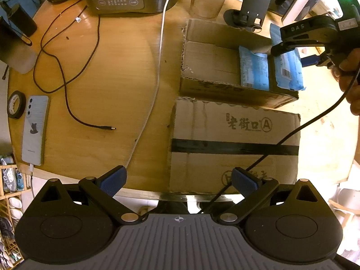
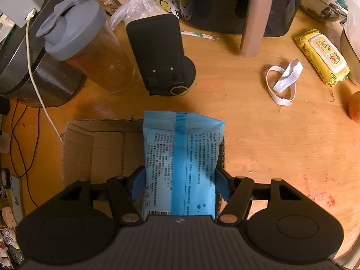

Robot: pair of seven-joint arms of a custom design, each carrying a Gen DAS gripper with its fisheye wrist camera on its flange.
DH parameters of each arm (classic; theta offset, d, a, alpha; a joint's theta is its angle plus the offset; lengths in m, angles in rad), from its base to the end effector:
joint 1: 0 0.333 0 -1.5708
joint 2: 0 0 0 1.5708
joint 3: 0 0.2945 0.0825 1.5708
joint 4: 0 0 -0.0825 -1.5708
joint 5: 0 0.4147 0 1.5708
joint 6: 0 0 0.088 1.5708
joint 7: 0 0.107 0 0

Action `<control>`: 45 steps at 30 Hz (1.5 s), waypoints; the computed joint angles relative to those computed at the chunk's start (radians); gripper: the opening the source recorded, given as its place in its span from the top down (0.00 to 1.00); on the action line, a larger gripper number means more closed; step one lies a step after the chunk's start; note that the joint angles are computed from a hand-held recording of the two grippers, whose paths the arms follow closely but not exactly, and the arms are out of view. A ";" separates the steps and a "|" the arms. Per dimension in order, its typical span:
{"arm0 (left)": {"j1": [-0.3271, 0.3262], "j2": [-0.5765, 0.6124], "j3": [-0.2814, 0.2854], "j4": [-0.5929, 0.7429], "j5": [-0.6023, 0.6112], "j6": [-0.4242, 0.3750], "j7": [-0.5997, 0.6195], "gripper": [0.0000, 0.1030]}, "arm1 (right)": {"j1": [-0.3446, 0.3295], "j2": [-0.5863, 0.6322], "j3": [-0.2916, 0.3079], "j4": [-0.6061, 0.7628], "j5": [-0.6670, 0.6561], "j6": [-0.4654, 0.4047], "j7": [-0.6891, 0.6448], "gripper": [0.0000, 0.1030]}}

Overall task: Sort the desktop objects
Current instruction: 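Carry the second blue packet in the right gripper to the open box, then lower the second packet into the box beside the first packet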

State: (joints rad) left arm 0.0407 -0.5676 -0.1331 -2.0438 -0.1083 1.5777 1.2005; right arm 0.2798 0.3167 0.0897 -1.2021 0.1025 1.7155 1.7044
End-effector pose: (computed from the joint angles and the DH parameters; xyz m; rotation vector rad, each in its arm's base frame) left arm 0.4124 -0.0637 0.6468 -2.4997 1.8616 -0.1588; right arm 0.6409 0.2470 0.6048 -2.2708 1.8117 0.0162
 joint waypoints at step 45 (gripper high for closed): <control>0.035 -0.003 0.029 -0.010 -0.001 -0.008 0.060 0.01 | 0.094 0.076 0.028 0.091 -0.028 -0.004 0.107 0.39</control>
